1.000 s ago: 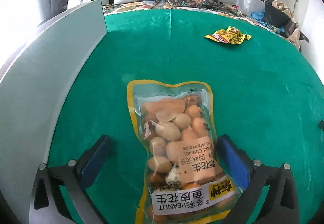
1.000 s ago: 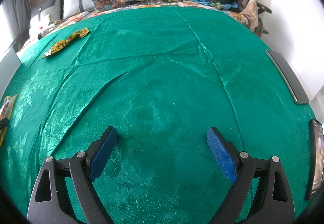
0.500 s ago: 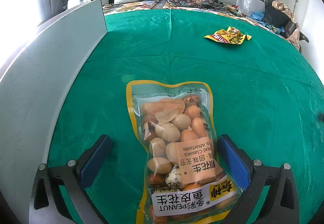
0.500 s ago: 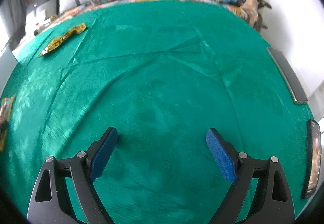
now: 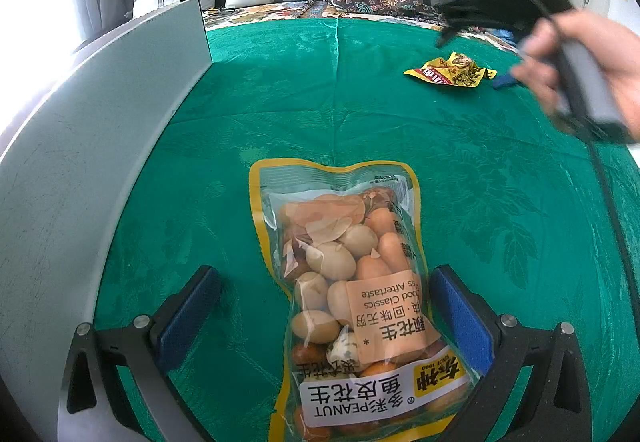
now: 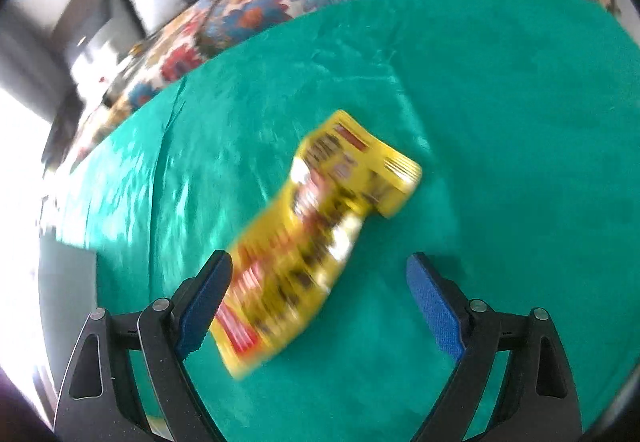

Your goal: Organize snacks

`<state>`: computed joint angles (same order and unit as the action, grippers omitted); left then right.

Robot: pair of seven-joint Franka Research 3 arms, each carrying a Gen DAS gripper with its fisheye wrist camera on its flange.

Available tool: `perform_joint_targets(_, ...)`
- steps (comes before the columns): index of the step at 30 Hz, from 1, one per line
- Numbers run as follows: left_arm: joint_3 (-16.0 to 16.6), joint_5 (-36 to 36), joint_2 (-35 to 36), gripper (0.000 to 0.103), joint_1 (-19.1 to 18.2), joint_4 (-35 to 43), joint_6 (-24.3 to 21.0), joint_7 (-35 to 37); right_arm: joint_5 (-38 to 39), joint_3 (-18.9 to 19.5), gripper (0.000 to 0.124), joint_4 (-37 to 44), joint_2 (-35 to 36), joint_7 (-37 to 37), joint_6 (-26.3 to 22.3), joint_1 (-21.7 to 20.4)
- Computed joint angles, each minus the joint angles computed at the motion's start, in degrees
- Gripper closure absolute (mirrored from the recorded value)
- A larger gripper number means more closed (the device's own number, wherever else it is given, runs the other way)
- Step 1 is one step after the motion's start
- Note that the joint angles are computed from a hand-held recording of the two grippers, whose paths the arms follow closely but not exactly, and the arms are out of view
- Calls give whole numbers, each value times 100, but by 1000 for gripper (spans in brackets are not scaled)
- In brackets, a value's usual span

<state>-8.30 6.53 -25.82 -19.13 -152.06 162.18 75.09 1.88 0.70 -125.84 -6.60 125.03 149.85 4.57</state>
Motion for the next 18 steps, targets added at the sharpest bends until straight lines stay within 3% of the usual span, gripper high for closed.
perform_joint_targets(2,1,2,4,0,0,3,0,-1,-428,99,31,317,281,503,-57,-15)
perform_joint_targets(4,2,4,14,0,1,11,3,-1,-1284,160,31,737,557,1019,-556,54)
perform_joint_targets(6,1,3,4,0,-1,5,-3,-4,-2128,179,31,1253,921,940,-1263,279)
perform_joint_targets(7,-4,6,1,0,2,-2,2,-11,-2405,158,37,1285,958,670,-1279,387)
perform_joint_targets(8,-11,11,2,0,4,-8,8,-18,-2340,112,38,1182,902,326,-1128,425)
perform_joint_targets(10,-8,13,-3,0,1,-8,3,-19,-2353,54,60,767,639,93,-674,480)
perform_joint_targets(11,-7,13,-3,0,0,-8,3,-20,-2371,51,64,620,525,3,-576,490)
perform_joint_targets(13,-5,16,-2,0,0,-7,1,-19,-2455,91,67,380,307,-167,-552,495)
perform_joint_targets(18,-5,17,-9,0,-2,-10,-3,-23,-1833,200,69,-595,-505,-1477,-156,541)
